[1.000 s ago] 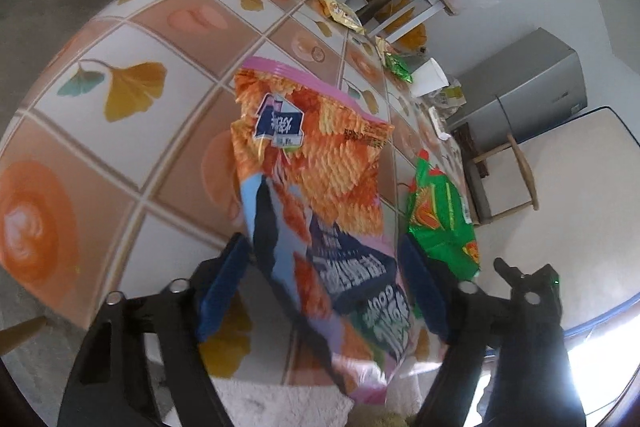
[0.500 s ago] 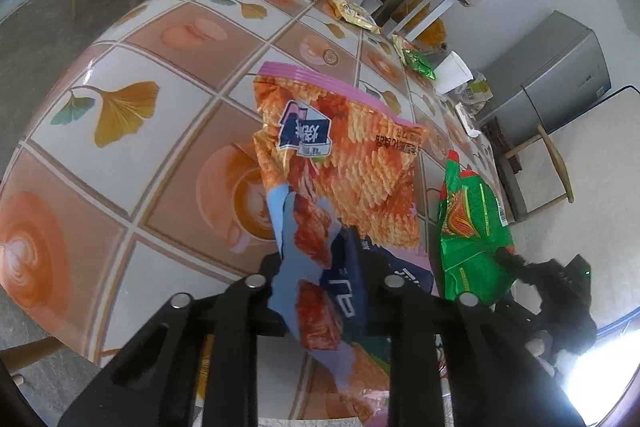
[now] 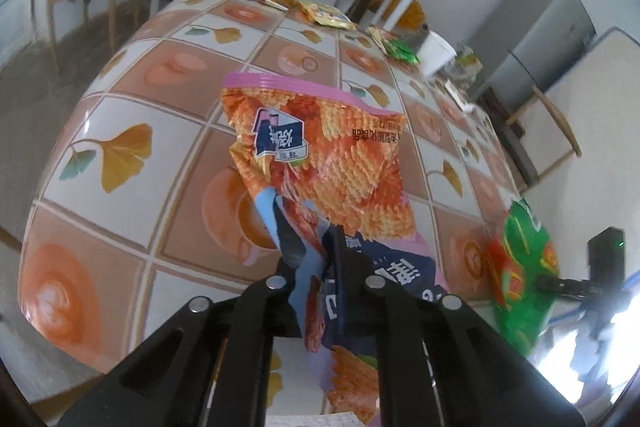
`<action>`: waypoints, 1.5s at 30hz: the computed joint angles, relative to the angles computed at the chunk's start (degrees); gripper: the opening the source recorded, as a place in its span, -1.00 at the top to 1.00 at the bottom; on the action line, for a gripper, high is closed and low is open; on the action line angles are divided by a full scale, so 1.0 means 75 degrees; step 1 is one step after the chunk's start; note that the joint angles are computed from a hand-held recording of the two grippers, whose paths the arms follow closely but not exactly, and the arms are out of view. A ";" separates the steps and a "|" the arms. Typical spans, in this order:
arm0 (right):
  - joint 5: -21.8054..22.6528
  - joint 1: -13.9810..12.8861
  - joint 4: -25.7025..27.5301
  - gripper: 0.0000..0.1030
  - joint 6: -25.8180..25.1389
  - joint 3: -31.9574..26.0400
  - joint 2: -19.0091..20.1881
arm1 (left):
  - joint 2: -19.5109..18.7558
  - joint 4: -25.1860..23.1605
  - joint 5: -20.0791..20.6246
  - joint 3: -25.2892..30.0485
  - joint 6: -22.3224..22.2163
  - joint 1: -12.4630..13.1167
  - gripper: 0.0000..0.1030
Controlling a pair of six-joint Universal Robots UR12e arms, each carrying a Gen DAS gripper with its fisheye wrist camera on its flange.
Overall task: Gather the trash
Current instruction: 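Grasp the orange chip bag with the left tool while the right tool grasps the green snack bag, then lift both bags and carry them from the table toward the blue basket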
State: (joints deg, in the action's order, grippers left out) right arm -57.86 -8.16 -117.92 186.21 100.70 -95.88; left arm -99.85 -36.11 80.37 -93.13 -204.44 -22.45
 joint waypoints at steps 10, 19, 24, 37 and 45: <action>-0.1707 0.0789 0.0727 0.24 -0.1670 -0.0801 0.0323 | -0.0366 0.0100 -0.0604 0.0573 0.0738 -0.0110 0.90; -0.1332 0.0744 -0.0204 0.07 -0.0423 -0.0447 0.0394 | -0.0655 -0.0308 -0.0901 0.0916 0.1154 -0.0407 0.90; -0.0622 0.0536 -0.1309 0.07 0.0873 0.0095 0.0239 | -0.0674 -0.0378 -0.1300 0.0894 0.0899 -0.0370 0.89; -0.1221 0.0889 -0.1834 0.23 0.1201 0.0189 0.0227 | -0.0872 -0.0348 -0.2834 0.0873 -0.0557 -0.0133 0.34; -0.0654 0.0695 -0.2012 0.21 0.1568 0.0368 0.0171 | -0.0853 -0.0606 -0.1820 0.1038 0.0051 -0.0416 0.53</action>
State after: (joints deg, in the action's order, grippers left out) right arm -62.76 -2.94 -133.01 197.96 103.46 -94.60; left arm -106.25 -40.66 66.72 -85.35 -204.06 -25.56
